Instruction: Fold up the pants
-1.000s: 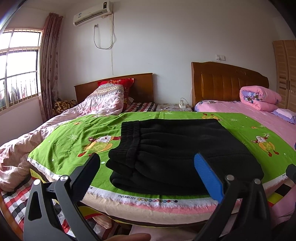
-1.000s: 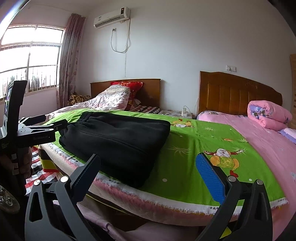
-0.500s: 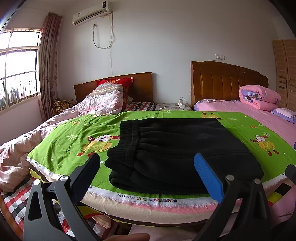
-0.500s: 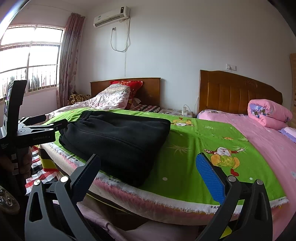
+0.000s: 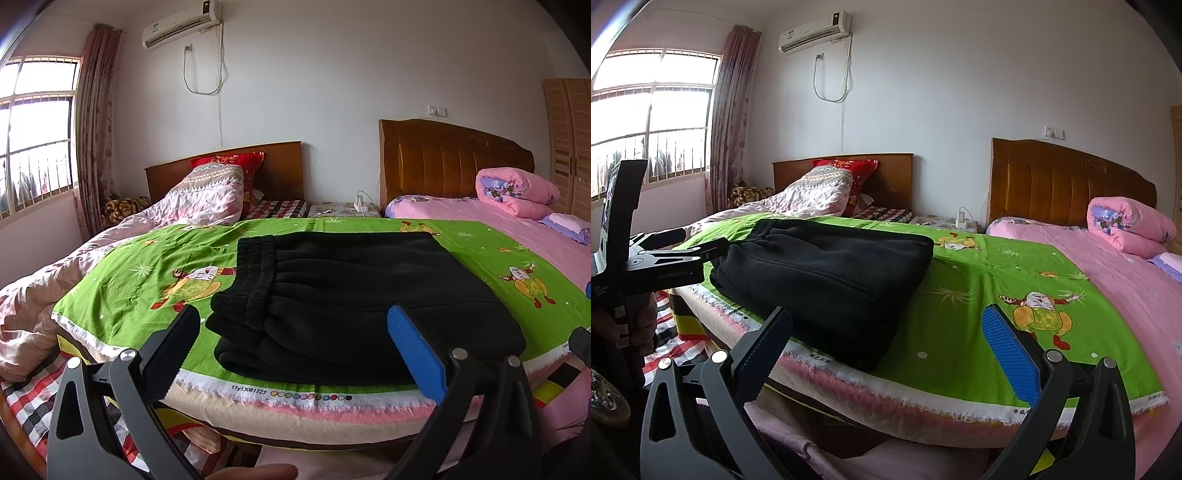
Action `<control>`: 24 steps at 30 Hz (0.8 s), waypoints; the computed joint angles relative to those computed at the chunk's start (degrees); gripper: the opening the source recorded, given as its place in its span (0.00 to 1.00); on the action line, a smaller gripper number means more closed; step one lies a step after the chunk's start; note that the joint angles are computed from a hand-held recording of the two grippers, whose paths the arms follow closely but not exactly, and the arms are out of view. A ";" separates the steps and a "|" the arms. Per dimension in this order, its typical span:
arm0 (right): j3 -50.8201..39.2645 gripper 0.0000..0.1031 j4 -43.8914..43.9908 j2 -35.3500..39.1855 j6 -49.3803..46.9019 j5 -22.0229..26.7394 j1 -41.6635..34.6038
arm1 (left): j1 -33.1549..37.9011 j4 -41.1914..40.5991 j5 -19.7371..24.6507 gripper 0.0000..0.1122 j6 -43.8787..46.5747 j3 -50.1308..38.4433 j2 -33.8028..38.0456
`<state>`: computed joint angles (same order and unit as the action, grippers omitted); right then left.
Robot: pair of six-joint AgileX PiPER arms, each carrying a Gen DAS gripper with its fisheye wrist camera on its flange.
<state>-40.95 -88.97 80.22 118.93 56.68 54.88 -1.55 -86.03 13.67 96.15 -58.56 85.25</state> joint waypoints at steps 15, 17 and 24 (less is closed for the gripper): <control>0.17 0.96 -0.18 0.08 0.37 -0.73 -0.23 | 0.09 -0.90 0.16 0.90 0.94 0.02 0.04; 0.14 0.96 -0.11 0.09 0.32 -0.80 -0.23 | 0.56 -2.09 0.85 0.90 2.46 -0.23 0.59; -0.05 0.96 0.13 0.30 0.35 -0.82 0.02 | 1.75 -3.53 2.94 0.90 4.39 -0.28 1.25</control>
<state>-41.00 -88.84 80.52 119.28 55.85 54.90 0.19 -89.56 16.61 100.55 -58.84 86.50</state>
